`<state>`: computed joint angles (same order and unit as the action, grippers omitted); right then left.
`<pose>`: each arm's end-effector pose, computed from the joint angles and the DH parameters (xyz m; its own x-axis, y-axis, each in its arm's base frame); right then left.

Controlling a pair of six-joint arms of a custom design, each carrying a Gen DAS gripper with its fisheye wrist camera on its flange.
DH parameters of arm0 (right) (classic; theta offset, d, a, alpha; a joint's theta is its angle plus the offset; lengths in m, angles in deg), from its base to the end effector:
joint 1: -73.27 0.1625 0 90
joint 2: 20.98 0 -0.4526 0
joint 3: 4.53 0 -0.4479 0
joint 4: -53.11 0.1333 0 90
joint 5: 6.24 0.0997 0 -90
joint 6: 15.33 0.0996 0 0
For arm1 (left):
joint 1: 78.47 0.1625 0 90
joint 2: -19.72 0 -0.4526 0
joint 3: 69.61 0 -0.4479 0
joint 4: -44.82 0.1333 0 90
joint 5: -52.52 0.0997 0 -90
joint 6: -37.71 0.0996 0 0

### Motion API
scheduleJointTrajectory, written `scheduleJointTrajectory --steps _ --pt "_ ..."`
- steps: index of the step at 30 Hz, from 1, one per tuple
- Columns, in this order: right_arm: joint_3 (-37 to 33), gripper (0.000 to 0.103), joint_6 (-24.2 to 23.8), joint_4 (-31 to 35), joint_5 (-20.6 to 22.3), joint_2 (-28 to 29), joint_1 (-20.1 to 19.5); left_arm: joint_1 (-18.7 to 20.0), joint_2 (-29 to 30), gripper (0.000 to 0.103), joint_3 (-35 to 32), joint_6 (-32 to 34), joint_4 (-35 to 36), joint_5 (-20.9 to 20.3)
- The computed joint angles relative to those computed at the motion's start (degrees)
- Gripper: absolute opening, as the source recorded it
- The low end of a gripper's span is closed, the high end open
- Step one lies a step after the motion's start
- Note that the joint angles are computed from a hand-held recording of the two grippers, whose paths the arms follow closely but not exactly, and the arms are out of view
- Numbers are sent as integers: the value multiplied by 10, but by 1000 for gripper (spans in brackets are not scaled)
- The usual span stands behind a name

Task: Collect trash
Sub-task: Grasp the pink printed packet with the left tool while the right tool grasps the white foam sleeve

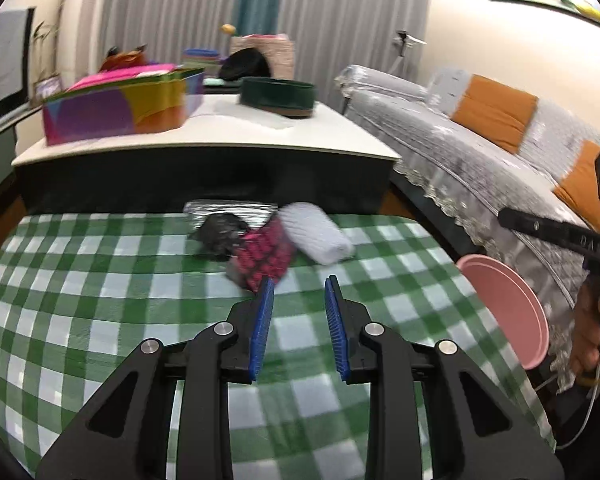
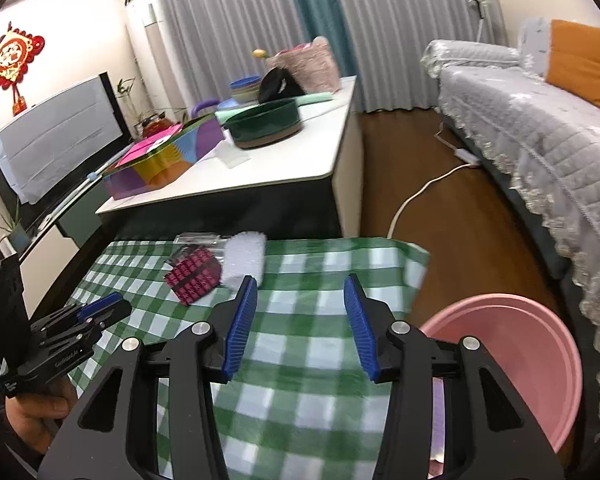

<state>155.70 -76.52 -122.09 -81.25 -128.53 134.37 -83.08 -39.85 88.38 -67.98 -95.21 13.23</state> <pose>0.0084 -0.3140 0.2103 -0.7970 -0.4805 0.3660 -0.6035 0.6581 -0.4502 -0.1990 -0.1950 -0.0067 -0.8070 -0.1067 -0.5808 0.4253 0.5773 -0.6970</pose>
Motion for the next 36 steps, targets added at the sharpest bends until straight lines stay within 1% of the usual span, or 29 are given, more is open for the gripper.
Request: scheduleJointTrajectory --steps 4,9,14,20,23,25,29,32,33,34,35,36 --pt "-15 46 29 -65 -20 99 34 27 -1 27 13 2 -21 12" --pt "-39 46 51 -113 -43 194 71 78 23 27 24 46 -103 34" --pt "-62 46 67 -153 -66 276 96 114 48 27 27 88 -174 49" --pt "-85 46 82 -171 -80 337 113 157 88 27 24 158 -278 58" --pt "-98 46 90 -171 -90 359 120 178 102 27 24 184 -325 61" --pt "-106 46 96 -170 -98 374 124 186 104 27 22 199 -336 66" --pt "-115 46 102 -171 -108 393 135 206 114 27 13 237 -366 62" --pt "-120 46 107 -174 -117 404 140 210 114 26 7 245 -358 60" --pt "-122 45 109 -175 -121 409 141 210 112 22 6 244 -349 57" --pt "-123 40 110 -176 -124 412 143 212 112 16 4 248 -348 55" --pt "-124 36 109 -172 -127 413 143 215 113 15 1 255 -350 54" --pt "-125 31 108 -171 -131 416 144 215 113 12 0 257 -349 54"
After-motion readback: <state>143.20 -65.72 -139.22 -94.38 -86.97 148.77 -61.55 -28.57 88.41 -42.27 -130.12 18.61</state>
